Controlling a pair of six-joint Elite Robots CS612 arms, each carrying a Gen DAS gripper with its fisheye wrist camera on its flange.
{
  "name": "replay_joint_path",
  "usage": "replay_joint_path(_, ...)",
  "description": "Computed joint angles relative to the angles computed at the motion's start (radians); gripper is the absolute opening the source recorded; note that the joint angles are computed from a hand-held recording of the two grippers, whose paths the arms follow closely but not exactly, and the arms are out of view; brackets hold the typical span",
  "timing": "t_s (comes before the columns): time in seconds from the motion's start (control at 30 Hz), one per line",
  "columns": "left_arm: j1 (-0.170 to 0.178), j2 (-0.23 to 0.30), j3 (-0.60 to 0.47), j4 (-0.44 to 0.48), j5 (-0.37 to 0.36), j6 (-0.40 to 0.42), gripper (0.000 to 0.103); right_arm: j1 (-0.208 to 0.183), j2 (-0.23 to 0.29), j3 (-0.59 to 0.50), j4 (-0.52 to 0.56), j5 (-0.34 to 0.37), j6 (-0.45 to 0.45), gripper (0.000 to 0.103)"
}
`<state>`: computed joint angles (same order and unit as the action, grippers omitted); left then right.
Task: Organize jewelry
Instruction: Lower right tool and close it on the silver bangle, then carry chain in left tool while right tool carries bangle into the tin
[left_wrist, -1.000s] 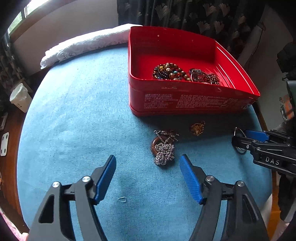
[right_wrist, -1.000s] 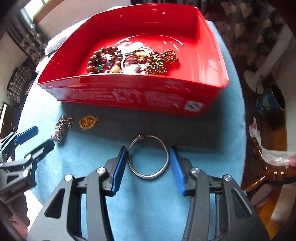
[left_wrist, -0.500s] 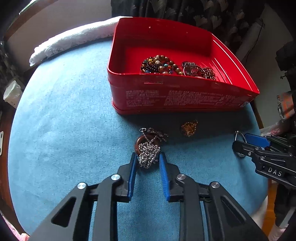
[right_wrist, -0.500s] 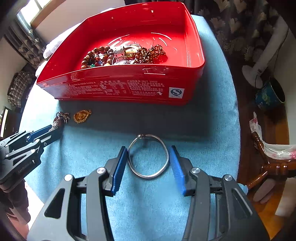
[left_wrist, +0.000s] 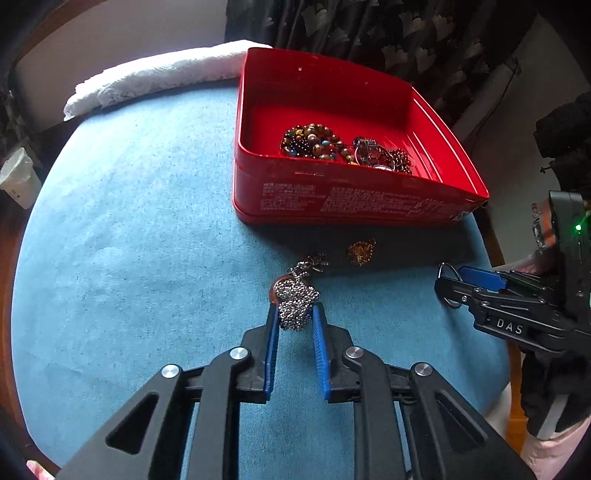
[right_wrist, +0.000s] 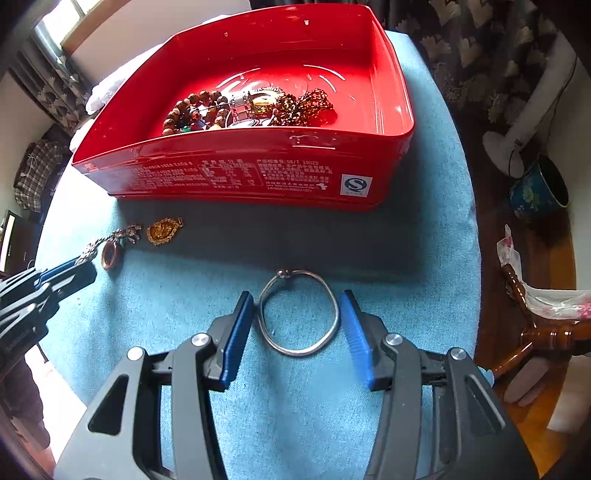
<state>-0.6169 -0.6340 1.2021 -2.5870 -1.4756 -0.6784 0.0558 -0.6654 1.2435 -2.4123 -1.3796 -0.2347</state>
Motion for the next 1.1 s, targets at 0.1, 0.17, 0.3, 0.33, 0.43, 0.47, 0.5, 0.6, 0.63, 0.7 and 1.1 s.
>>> replay_joint_path(0.1,-0.001,-0.006,0.013,0.003,0.002,-0.004,0.018,0.001,0.000,0.000,-0.001,-0.004,-0.002,0.049)
replay_joint_path(0.17,-0.001,-0.003,0.011,0.026,0.004,-0.009,0.018,0.002,0.000,0.000,-0.001,-0.007,-0.003,0.050)
replay_joint_path(0.3,0.004,0.006,0.002,0.056,0.004,-0.028,0.019,0.005,0.001,-0.002,0.000,-0.018,-0.011,0.052)
replay_joint_path(0.33,0.004,0.008,0.000,0.054,0.006,-0.030,0.019,0.006,0.001,-0.003,0.001,-0.021,-0.013,0.052)
replay_joint_path(0.43,0.004,0.013,-0.012,0.064,0.019,-0.022,0.025,0.008,0.002,-0.003,0.001,-0.029,-0.022,0.053)
replay_joint_path(0.47,0.004,0.014,-0.016,0.065,0.019,-0.023,0.029,0.008,0.003,-0.004,0.001,-0.028,-0.023,0.053)
replay_joint_path(0.5,0.005,0.026,-0.036,0.073,0.018,-0.020,0.032,0.007,0.003,-0.005,0.003,-0.026,-0.022,0.053)
replay_joint_path(0.6,0.003,0.038,-0.059,0.087,0.030,-0.017,0.034,0.008,0.003,-0.005,0.004,-0.035,-0.031,0.053)
replay_joint_path(0.63,0.003,0.039,-0.061,0.087,0.033,-0.014,0.034,0.011,0.003,-0.005,0.003,-0.040,-0.032,0.053)
replay_joint_path(0.7,0.001,0.045,-0.069,0.090,0.042,-0.007,0.029,0.012,0.004,-0.006,0.001,-0.044,-0.036,0.052)
replay_joint_path(1.1,0.003,0.029,-0.032,0.015,0.020,-0.019,0.020,0.013,-0.008,0.018,-0.016,-0.063,-0.040,0.044)
